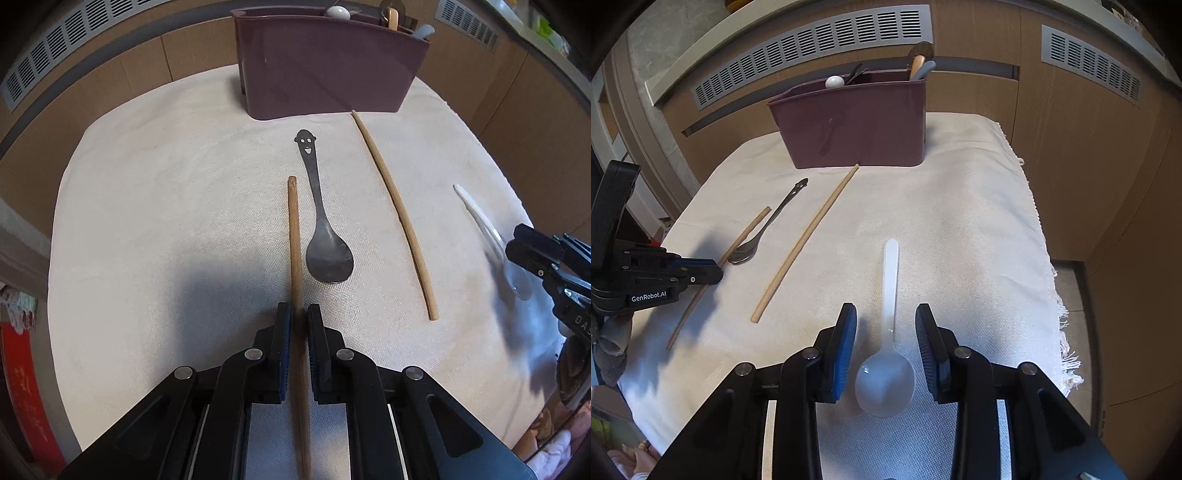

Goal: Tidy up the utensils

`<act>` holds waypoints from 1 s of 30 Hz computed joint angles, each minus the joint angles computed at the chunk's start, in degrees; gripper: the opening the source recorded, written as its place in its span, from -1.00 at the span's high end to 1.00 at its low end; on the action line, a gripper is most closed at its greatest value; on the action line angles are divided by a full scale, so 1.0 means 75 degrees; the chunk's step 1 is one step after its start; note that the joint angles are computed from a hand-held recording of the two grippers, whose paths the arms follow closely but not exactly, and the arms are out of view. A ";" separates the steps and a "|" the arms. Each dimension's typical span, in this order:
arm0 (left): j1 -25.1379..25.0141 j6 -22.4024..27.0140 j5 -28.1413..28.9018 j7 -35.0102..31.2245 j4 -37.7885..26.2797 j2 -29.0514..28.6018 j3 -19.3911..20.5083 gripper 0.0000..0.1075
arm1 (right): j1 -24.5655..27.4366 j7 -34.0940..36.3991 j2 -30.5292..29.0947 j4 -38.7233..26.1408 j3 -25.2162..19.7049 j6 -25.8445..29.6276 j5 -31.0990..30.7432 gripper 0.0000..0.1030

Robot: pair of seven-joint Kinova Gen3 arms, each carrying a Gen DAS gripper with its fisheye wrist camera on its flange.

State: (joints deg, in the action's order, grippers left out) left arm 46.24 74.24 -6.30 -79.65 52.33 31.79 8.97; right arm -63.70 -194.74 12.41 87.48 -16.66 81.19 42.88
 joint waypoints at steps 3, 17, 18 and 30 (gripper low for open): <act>-0.0166 0.0378 0.0308 -0.0120 -0.0410 0.0213 0.0126 0.49 | 0.0022 -0.0225 -0.0113 0.0237 -0.0020 -0.0179 0.0016 0.39; -0.0863 -0.0140 0.1849 -0.0376 -0.0061 0.0182 0.0477 -0.59 | 0.0128 -0.0635 -0.0279 0.0623 -0.0220 -0.0439 0.0129 0.30; -0.1025 -0.0292 0.2050 -0.0463 0.0082 0.0146 0.0576 -0.64 | 0.0130 -0.0626 -0.0278 0.0619 -0.0220 -0.0432 0.0132 0.29; -0.0621 -0.0311 0.1720 -0.0384 -0.0103 0.0259 0.0317 -0.58 | 0.0074 -0.0357 -0.0175 0.0377 -0.0184 -0.0119 0.0083 0.29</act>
State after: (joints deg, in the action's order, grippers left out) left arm 41.59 71.90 6.61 -82.53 51.56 33.73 11.35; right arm -63.15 -197.42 11.09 90.31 -18.04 80.30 43.50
